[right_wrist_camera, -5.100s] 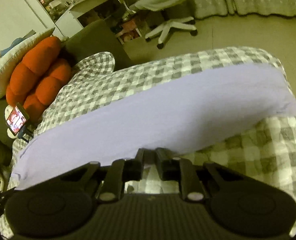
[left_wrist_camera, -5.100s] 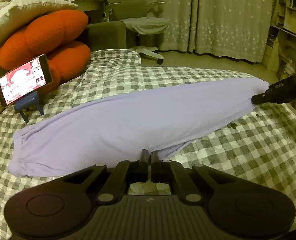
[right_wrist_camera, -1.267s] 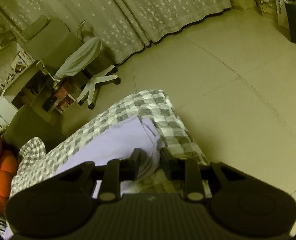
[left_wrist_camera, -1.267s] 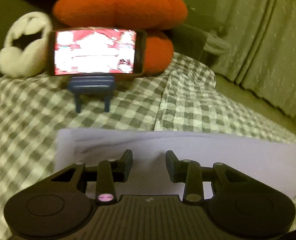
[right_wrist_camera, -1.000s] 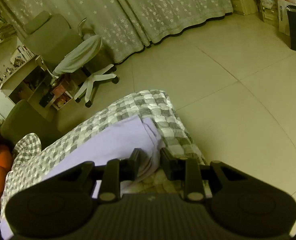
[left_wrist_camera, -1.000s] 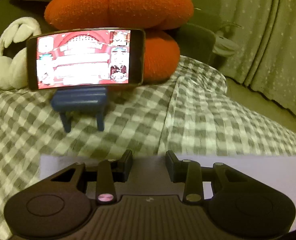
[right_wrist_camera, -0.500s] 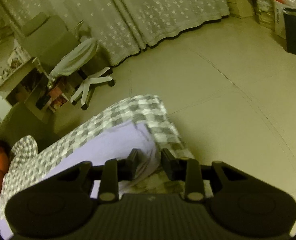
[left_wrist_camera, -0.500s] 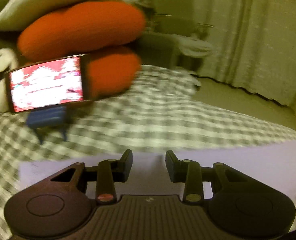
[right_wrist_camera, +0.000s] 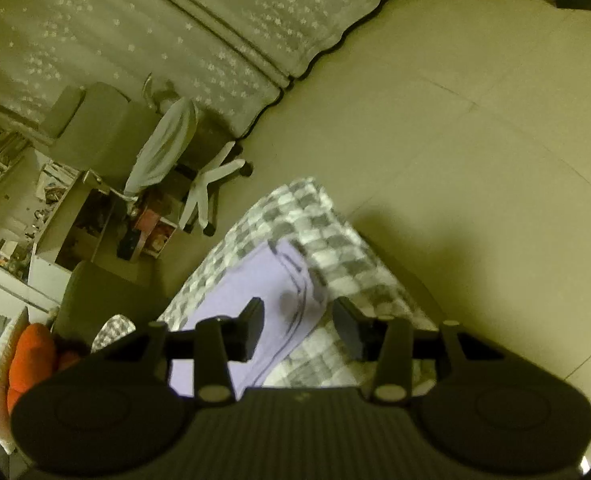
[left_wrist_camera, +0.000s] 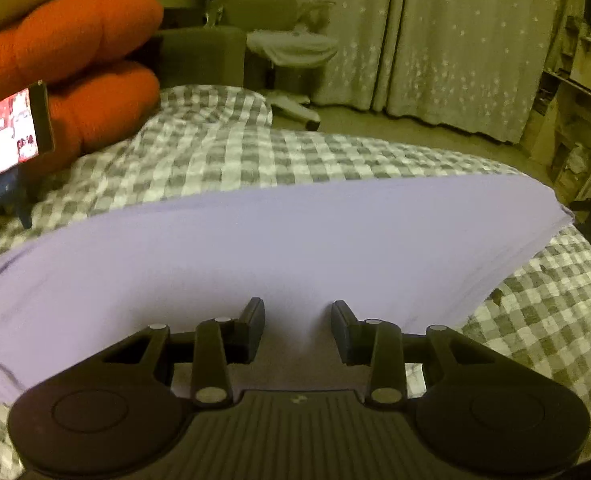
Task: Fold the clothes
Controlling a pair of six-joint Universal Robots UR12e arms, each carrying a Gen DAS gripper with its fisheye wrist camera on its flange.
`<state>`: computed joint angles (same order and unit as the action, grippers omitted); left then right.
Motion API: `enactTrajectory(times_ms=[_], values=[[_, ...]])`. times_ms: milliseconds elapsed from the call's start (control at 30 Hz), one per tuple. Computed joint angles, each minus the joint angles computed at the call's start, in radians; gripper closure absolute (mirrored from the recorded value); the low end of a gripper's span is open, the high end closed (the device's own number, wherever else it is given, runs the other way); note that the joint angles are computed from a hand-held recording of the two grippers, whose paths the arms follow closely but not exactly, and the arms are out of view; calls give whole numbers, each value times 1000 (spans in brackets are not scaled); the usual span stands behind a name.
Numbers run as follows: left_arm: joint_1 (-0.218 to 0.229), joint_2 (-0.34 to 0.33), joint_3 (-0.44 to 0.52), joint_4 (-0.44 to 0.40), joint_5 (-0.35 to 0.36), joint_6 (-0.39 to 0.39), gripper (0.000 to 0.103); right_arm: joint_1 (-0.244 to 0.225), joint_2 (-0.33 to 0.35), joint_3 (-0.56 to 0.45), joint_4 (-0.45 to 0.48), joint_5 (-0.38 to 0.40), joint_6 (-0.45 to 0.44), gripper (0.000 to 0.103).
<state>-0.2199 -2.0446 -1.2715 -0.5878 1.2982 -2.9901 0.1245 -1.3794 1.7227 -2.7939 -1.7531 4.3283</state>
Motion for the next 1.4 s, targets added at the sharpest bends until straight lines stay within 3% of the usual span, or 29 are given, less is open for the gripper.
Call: enactTrajectory(times_ms=[167,400,667,800,933,1167,1400], values=[[-10,1,-9,18,32,-1,67,23,32,-54,62,-54,-74,61],[-16,4,-8,10,60,-9,65,49,58,-112,133,-116,-163,87],[-17,3,-6,8,70,-2,64,65,69,-137,165,-151,-168,90],[-17,2,-4,6,72,0,64,54,61,-108,107,-120,-116,78],[-19,2,-4,6,77,3,64,56,66,-110,104,-134,-100,77],[-19,2,-3,4,79,8,64,82,91,-162,204,-236,-154,93],[-21,5,-2,-10,81,1,64,88,89,-168,231,-288,-163,95]])
